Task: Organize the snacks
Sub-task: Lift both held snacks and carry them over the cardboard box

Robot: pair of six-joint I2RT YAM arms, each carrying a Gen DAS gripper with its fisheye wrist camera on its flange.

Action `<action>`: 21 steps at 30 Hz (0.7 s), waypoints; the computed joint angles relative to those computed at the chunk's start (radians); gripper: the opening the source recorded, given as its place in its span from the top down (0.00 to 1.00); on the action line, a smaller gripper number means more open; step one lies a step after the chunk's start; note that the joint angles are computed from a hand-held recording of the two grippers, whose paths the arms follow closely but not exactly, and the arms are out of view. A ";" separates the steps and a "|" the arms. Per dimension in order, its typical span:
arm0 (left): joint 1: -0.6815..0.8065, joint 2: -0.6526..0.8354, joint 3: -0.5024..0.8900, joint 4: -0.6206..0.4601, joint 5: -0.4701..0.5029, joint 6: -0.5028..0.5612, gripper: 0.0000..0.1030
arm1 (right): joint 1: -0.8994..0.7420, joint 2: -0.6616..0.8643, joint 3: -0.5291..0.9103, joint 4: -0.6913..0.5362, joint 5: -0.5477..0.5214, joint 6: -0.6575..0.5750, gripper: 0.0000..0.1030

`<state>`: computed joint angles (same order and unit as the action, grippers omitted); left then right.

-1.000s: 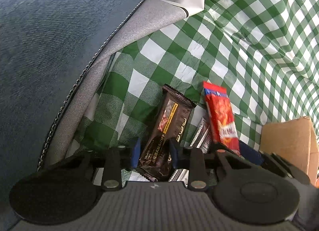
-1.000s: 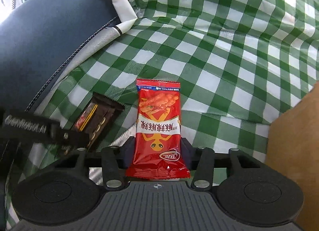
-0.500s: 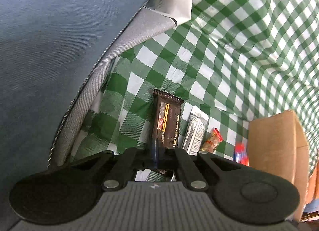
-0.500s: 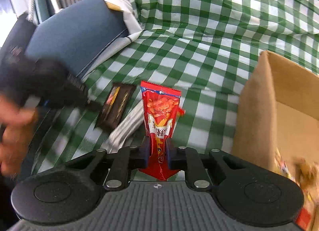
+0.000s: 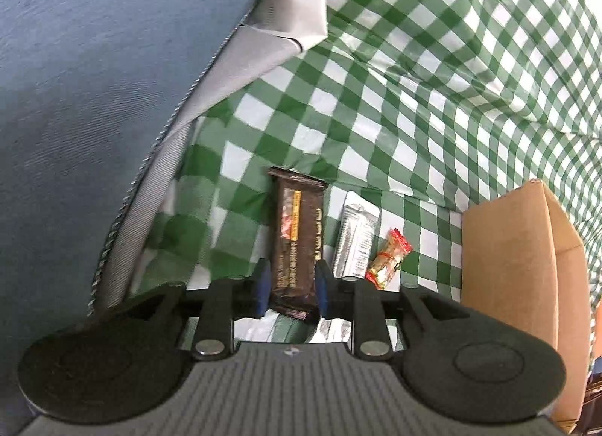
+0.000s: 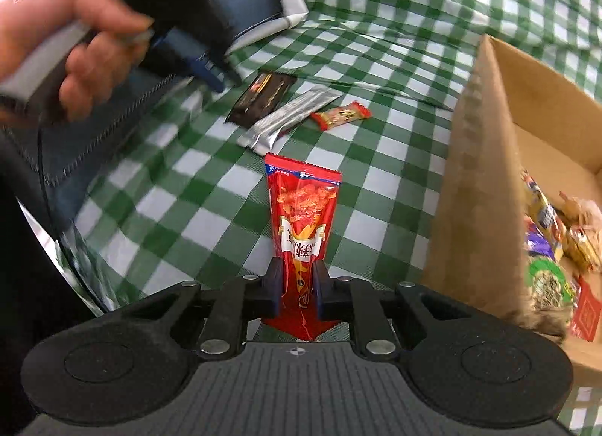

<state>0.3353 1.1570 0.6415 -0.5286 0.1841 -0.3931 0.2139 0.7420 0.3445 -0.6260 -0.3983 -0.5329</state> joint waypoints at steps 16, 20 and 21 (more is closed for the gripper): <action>-0.189 0.230 0.079 0.094 -0.230 -0.062 0.51 | 0.063 0.221 -0.021 0.145 0.021 0.084 0.35; -0.221 0.293 0.105 0.081 -0.278 -0.061 0.49 | 0.078 0.242 -0.017 0.164 0.028 0.105 0.34; -0.235 0.300 0.109 0.083 -0.294 -0.058 0.48 | 0.082 0.246 -0.017 0.170 0.032 0.111 0.34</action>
